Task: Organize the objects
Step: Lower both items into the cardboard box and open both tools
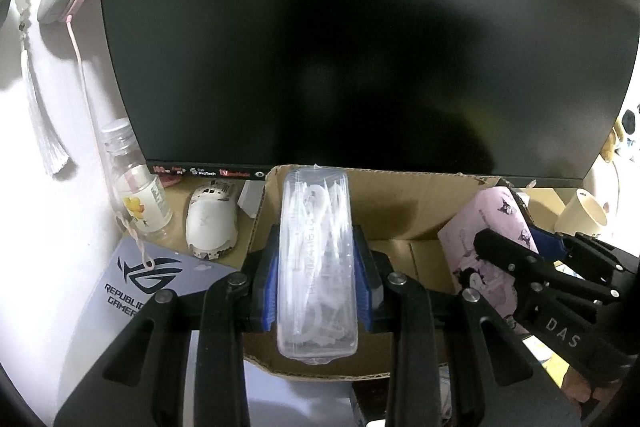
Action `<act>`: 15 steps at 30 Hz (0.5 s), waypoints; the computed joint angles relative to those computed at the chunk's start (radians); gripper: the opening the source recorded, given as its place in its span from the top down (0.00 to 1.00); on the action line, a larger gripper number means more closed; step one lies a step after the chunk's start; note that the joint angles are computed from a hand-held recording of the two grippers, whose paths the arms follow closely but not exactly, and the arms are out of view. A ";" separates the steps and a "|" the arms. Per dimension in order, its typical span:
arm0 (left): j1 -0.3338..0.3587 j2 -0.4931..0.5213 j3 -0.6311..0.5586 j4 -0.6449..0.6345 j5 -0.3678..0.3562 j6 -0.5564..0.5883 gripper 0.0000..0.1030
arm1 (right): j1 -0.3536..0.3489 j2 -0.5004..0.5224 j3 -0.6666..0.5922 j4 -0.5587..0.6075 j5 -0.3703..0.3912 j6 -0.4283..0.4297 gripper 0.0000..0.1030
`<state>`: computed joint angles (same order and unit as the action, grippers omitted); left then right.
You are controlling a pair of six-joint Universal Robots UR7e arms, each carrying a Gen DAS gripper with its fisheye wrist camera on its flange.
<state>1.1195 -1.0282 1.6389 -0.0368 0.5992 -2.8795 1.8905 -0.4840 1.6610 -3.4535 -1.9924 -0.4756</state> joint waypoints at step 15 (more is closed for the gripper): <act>-0.024 -0.014 0.025 -0.036 -0.049 0.017 0.62 | -0.008 0.008 -0.008 0.047 -0.027 -0.007 0.59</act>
<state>1.0955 -1.0426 1.6642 -0.0725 0.5505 -2.8620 1.8828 -0.4760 1.6527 -3.4069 -2.0197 -0.4826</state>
